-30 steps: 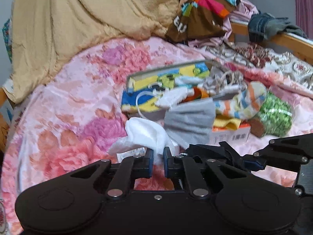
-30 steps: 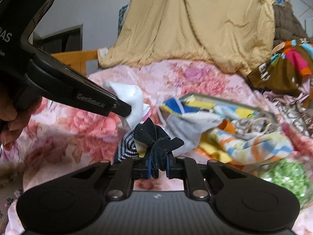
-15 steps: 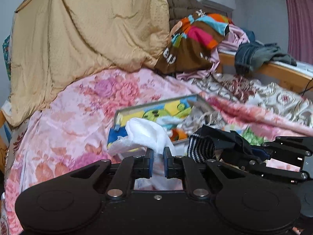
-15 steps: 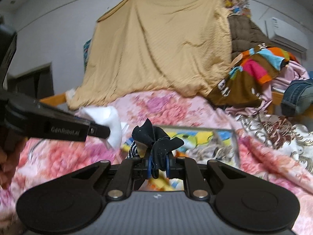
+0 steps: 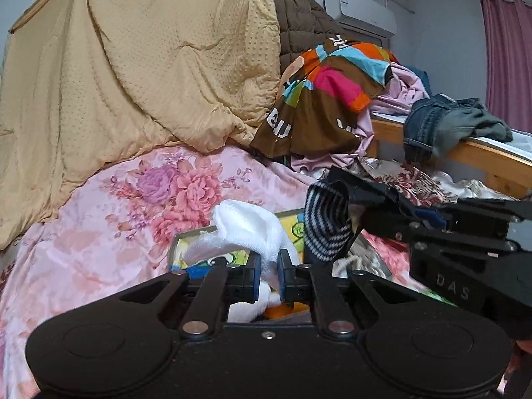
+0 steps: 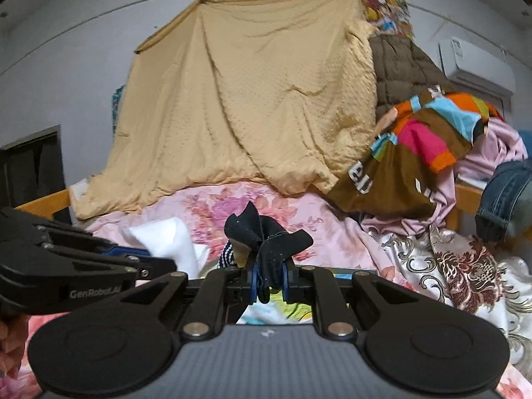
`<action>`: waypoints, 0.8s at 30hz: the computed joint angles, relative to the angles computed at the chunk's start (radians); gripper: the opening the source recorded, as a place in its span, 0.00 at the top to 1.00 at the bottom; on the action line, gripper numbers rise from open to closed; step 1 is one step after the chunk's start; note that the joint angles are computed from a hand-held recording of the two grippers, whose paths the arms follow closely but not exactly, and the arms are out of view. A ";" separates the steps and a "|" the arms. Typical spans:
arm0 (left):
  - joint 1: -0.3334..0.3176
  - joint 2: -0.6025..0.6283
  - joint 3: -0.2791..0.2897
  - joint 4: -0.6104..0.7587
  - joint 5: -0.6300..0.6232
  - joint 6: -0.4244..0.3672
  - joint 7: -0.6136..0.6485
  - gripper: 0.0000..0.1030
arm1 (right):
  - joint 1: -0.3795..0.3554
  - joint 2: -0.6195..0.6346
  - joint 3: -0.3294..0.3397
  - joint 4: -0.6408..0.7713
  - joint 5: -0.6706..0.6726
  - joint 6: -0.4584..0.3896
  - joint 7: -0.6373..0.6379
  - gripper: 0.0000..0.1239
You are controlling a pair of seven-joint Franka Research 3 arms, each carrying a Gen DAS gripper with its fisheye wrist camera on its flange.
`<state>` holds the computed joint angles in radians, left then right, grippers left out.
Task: Organize soft objects
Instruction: 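Lift and carry the black mask and white cloth with both tools over the tray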
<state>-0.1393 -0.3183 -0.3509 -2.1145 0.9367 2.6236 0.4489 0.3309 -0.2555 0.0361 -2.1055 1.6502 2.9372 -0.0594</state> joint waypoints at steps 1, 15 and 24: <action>0.011 0.029 0.000 0.020 0.013 0.008 -0.011 0.89 | -0.003 0.029 -0.003 0.021 -0.006 -0.004 0.012 0.88; -0.040 0.380 0.141 0.247 0.031 0.063 -0.163 0.89 | -0.087 0.280 0.006 0.186 -0.314 -0.099 0.413 0.88; -0.081 0.454 0.192 0.279 -0.042 0.109 -0.153 0.89 | -0.116 0.327 0.026 0.203 -0.439 -0.117 0.577 0.85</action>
